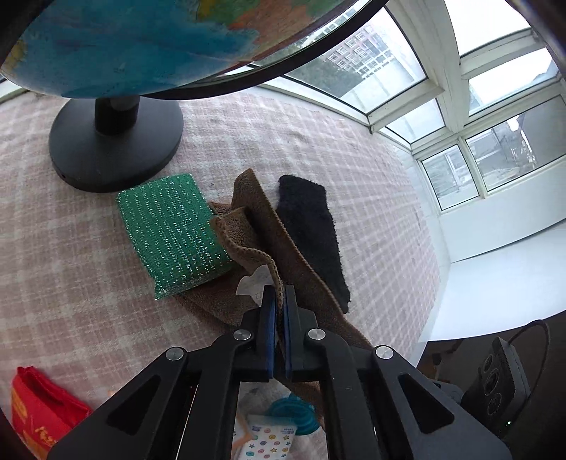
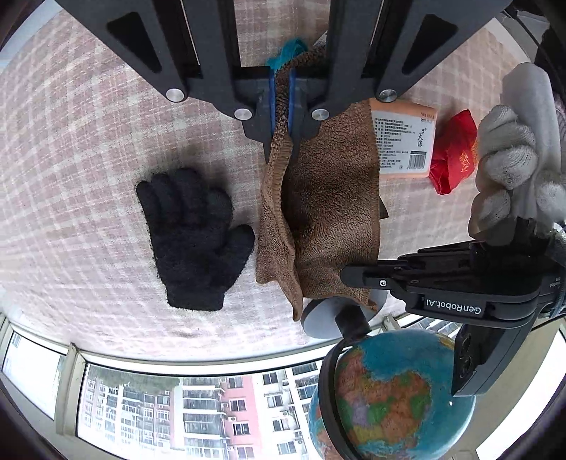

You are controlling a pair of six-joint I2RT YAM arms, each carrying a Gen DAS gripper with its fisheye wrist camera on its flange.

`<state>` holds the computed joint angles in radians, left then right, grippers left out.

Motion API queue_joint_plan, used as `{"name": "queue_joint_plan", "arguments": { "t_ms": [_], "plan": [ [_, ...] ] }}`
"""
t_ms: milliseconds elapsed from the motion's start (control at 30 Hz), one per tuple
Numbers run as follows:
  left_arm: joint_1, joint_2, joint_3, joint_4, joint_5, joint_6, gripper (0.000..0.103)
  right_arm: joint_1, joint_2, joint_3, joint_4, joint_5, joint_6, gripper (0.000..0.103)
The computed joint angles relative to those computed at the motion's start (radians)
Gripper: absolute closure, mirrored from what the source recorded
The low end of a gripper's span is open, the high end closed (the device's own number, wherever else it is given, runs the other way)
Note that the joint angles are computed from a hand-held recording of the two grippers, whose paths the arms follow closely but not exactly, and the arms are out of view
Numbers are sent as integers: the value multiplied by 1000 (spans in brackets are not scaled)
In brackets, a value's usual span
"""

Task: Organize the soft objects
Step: 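Lift the brown towel with both tools and carry it over the cardboard box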

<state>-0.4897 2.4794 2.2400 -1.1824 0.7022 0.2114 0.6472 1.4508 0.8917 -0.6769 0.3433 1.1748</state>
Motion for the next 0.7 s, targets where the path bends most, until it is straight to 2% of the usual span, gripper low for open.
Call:
{"name": "queue_joint_plan", "arguments": {
  "t_ms": [100,200,400,467,700],
  "plan": [
    [1,-34,-25,14,5,3,101,14,-18,20,-30,24,11,99],
    [-13,-70,-54,44,-43,14,101,25,-24,41,-52,44,15,99],
    [-51,-268,-364,290,-183,120,101,57,-5,79,-88,81,19,99],
    [-54,-316,-438,347,-203,141,101,66,-2,81,-89,90,26,99],
    [-41,-389,-511,377,-191,176,102,88,-6,107,-125,123,39,99]
  ]
}}
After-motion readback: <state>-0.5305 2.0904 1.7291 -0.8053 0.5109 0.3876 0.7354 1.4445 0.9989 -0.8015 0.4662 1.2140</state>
